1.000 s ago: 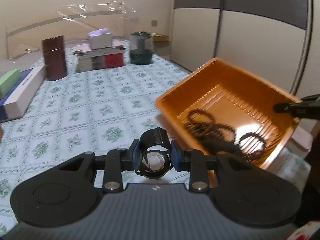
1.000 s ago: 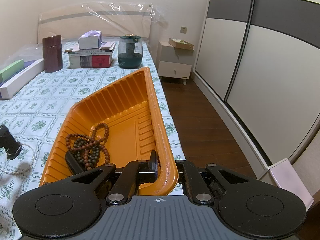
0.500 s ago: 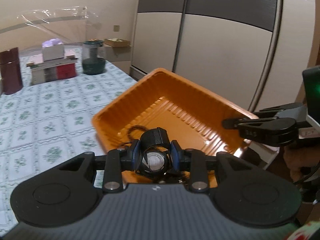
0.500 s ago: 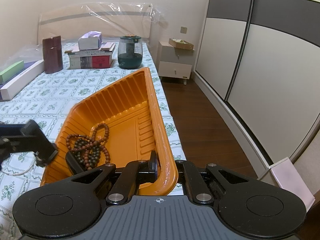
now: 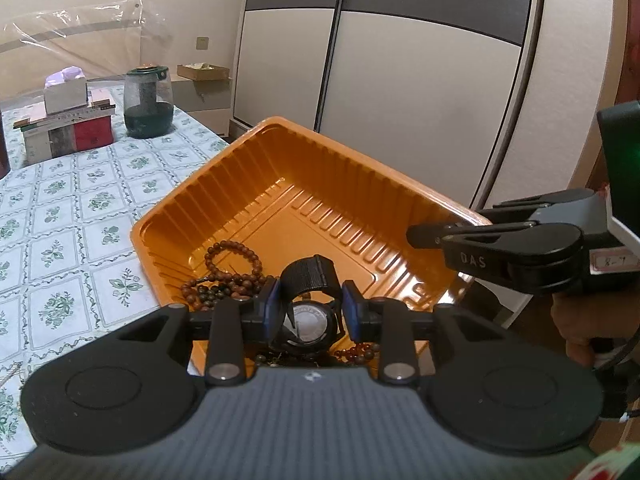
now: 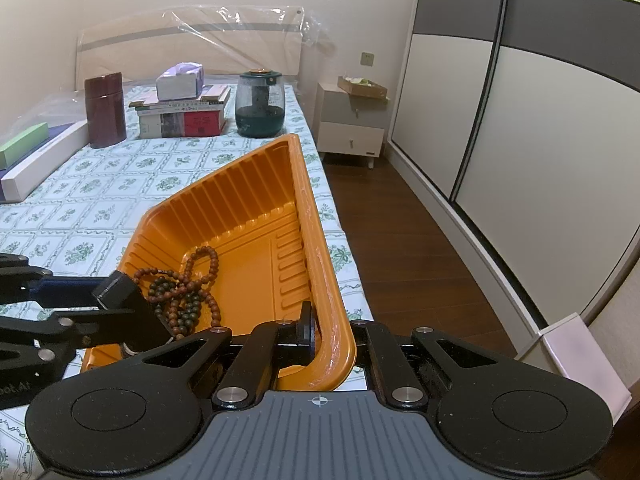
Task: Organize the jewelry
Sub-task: 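Carry the black watch into the orange tray and open the left tool, then move the left tool back and grasp the pearl necklace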
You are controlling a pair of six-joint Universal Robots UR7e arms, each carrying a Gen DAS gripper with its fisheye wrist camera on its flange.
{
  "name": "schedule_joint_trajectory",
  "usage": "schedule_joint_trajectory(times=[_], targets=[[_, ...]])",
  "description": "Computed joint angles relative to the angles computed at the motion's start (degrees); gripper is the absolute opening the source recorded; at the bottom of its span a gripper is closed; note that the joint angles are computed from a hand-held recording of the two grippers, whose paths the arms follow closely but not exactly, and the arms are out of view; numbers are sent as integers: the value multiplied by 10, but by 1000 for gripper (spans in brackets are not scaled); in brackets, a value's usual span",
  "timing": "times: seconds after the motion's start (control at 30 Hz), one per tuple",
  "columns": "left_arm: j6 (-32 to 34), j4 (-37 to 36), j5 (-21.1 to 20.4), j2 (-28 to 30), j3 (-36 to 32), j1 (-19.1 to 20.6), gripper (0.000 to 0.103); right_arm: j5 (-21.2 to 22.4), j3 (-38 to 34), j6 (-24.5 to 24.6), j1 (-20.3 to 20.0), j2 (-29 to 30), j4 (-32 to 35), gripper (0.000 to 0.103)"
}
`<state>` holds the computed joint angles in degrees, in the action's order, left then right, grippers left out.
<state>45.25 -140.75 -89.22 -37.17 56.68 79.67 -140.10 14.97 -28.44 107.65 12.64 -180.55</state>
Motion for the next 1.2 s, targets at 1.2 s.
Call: schedule_joint_trajectory(times=[1.2], targets=[[-29, -87, 67, -40, 19, 39, 40, -1, 0, 0, -1, 2, -1, 6]])
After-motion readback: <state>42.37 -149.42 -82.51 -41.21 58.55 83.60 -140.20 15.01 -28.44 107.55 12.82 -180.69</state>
